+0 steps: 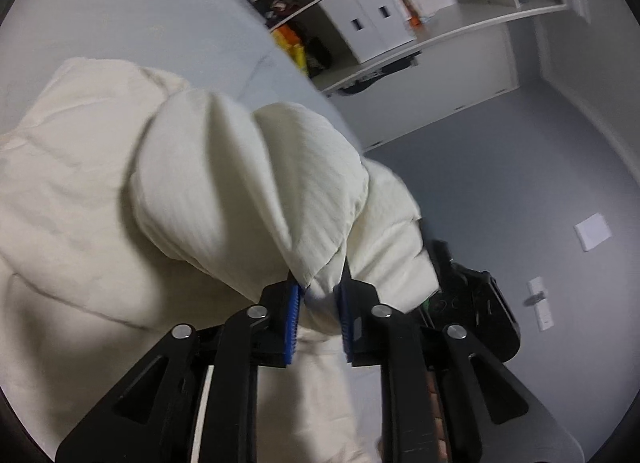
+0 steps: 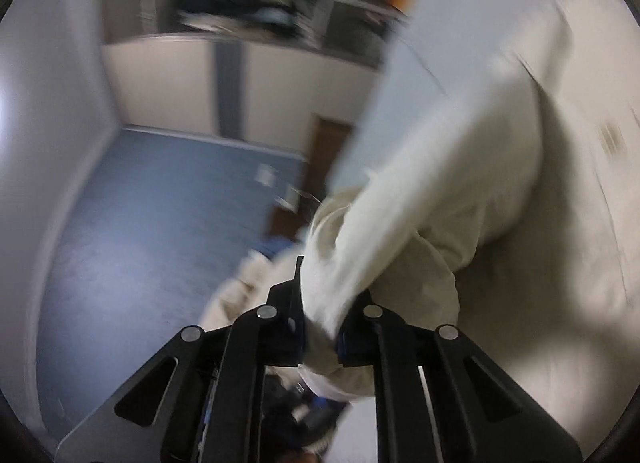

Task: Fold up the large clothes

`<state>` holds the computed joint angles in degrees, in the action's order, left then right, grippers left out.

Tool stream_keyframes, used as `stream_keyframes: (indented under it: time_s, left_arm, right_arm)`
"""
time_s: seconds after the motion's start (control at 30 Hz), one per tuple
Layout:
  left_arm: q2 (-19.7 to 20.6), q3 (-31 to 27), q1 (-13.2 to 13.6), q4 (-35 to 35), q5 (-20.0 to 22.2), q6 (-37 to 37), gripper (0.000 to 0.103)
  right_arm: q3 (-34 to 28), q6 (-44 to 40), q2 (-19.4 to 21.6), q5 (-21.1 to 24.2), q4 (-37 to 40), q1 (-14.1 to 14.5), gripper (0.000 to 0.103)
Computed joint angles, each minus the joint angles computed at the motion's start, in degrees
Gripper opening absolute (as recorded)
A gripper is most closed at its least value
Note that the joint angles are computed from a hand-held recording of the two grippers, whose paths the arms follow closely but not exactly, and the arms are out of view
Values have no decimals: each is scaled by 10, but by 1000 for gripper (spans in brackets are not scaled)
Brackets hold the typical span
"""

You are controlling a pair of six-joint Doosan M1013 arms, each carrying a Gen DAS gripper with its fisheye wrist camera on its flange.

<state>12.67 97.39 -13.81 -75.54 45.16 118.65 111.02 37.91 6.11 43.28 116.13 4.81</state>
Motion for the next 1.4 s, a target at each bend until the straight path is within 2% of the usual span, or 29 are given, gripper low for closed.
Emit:
stream_keyframes:
  time_s: [0.03,0.07,0.1,0.17,0.23,0.3,0.43,0.6,0.77,0.87,0.93,1.0,1.03,1.1,1.23,1.4]
  left_arm:
    - [0,-3,-4,0,-6,-1,22]
    - [-1,-3,-8,7,-14,-7,29]
    - [-1,-4,-11,22,-21,-18,36]
    - [4,1,-17,54,-25,-42,39]
    - [10,13,-19,76,-19,-59,40]
    - [16,30,-19,86,-16,-64,31]
    - [26,73,-11,53,-7,-35,28]
    - [27,95,-8,32,-14,12,29]
    - [27,86,-14,68,-24,-3,34]
    - [25,76,-18,97,-28,-24,43]
    - [25,63,-21,124,-31,-43,53]
    - [21,55,-23,151,-37,-60,70]
    - [19,51,-24,161,-39,-69,73]
    - [13,49,-22,175,-40,-79,81]
    - [3,51,-15,193,-25,-73,83]
    - [-15,59,1,232,0,-57,83]
  right_arm:
    - [10,-48,0,12,52,-2,7]
    - [26,-87,3,37,110,-5,7]
    - [37,-106,8,55,138,-7,7]
    - [71,-137,18,100,176,-13,7]
    - [98,-141,24,115,172,-19,7]
    - [124,-127,30,118,152,-22,7]
    - [155,-107,41,115,128,-24,7]
    - [159,-128,36,87,92,-23,7]
    - [168,-138,25,69,88,-21,10]
    - [175,-130,11,51,79,-23,18]
    - [178,-117,-5,26,63,-24,35]
    - [178,-110,-16,19,61,-27,50]
    - [178,-108,-22,9,61,-29,54]
    - [180,-102,-40,-14,57,-36,56]
    - [183,-83,-66,-44,25,-55,56]
    - [177,-9,-97,-84,-73,-72,57]
